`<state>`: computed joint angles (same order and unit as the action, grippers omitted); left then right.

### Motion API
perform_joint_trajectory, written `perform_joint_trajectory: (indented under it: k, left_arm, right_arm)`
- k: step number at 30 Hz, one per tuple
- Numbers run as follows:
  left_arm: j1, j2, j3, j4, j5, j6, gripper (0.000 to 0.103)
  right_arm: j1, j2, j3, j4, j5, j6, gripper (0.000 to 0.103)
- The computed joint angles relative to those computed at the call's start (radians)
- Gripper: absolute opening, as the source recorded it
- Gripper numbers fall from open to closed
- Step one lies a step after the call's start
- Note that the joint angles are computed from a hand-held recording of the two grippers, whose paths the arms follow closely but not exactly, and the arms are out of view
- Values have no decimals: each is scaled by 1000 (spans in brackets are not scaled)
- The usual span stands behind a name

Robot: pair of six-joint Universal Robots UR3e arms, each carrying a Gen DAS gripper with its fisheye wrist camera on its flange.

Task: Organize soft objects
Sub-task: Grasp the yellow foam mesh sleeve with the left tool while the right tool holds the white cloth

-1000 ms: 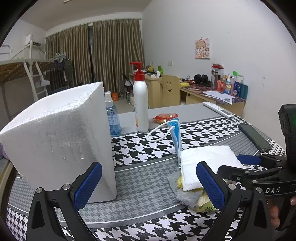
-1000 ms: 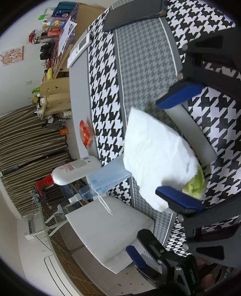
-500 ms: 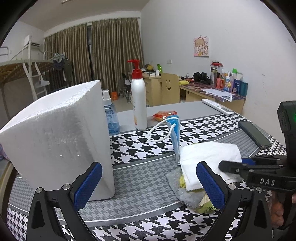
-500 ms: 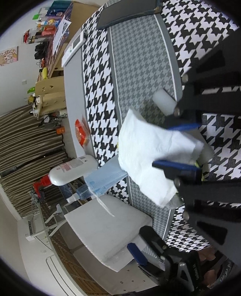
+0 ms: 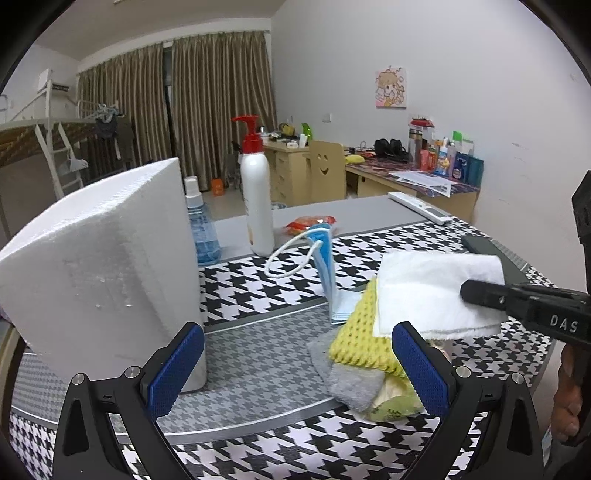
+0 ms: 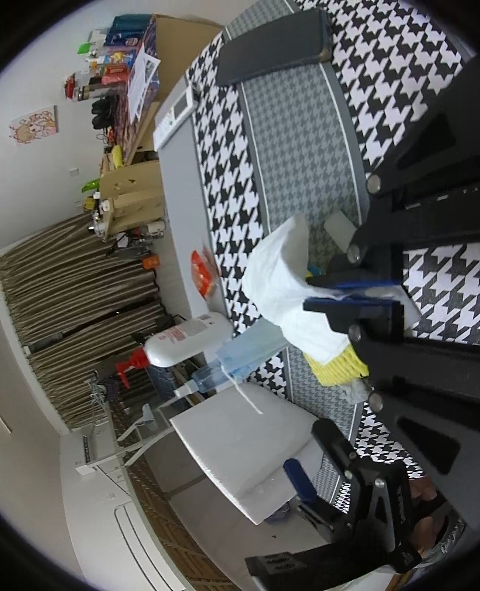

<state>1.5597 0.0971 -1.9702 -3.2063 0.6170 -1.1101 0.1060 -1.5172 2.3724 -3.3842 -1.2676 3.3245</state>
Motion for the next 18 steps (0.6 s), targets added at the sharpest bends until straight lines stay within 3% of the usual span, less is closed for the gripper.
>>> perform_joint_trajectory:
  k: [15,18]
  left_arm:
    - [104,-26,149,-301,138,236,102]
    - [102,-23,173,-333,143,260,98]
  right_arm:
    - [-102,-108,127,-34,31,-10,7]
    - [-130,-132,153,-31,50,-15,7]
